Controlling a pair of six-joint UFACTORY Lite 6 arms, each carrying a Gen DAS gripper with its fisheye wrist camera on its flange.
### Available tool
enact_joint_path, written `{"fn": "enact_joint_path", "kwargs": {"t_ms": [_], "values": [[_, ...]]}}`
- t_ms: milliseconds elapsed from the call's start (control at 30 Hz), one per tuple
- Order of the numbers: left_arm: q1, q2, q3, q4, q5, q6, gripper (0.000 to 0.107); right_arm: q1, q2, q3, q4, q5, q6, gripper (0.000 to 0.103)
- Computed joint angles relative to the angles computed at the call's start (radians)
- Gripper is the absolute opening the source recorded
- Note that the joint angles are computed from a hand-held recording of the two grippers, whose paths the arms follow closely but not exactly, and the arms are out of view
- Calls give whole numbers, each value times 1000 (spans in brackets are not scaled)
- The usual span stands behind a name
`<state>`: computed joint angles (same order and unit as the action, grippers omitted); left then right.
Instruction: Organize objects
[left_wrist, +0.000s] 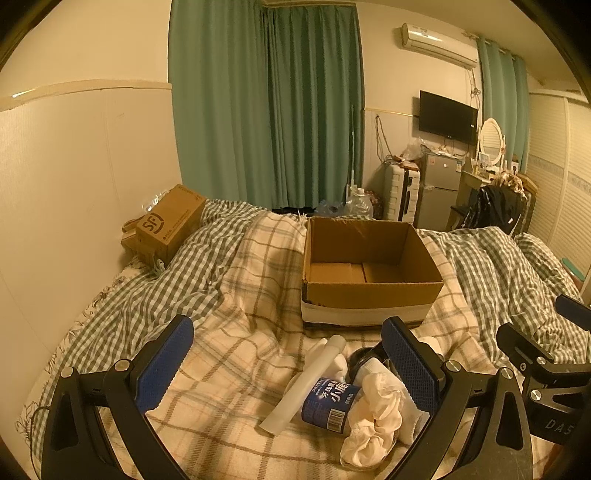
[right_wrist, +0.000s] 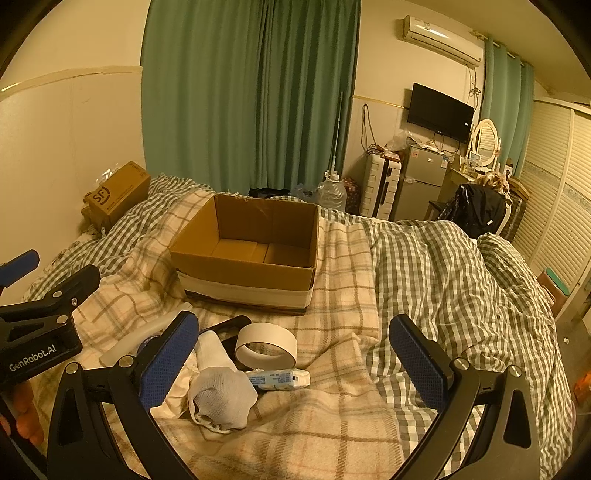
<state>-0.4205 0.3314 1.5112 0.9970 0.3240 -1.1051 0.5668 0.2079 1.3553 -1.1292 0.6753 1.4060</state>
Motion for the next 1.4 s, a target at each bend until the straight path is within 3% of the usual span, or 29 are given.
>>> {"fn": "enact_joint_path", "kwargs": {"t_ms": [367, 767, 967, 1233, 1400], "values": [[-2, -3, 9, -36, 14, 48, 103, 4, -7, 0, 1, -6, -4, 103], [5, -79, -20, -81, -1, 99, 103, 62, -94, 29, -6, 88, -54, 103], [10, -52, -3, -183, 38, 219, 103, 58, -126, 0, 42, 87, -98, 103], [2, -3, -49, -284, 18, 309, 103, 9, -74, -35, 113, 9, -120, 103], [-28, 80, -70, -507, 11, 522, 103, -34, -58, -48, 164, -43, -142, 103]]}}
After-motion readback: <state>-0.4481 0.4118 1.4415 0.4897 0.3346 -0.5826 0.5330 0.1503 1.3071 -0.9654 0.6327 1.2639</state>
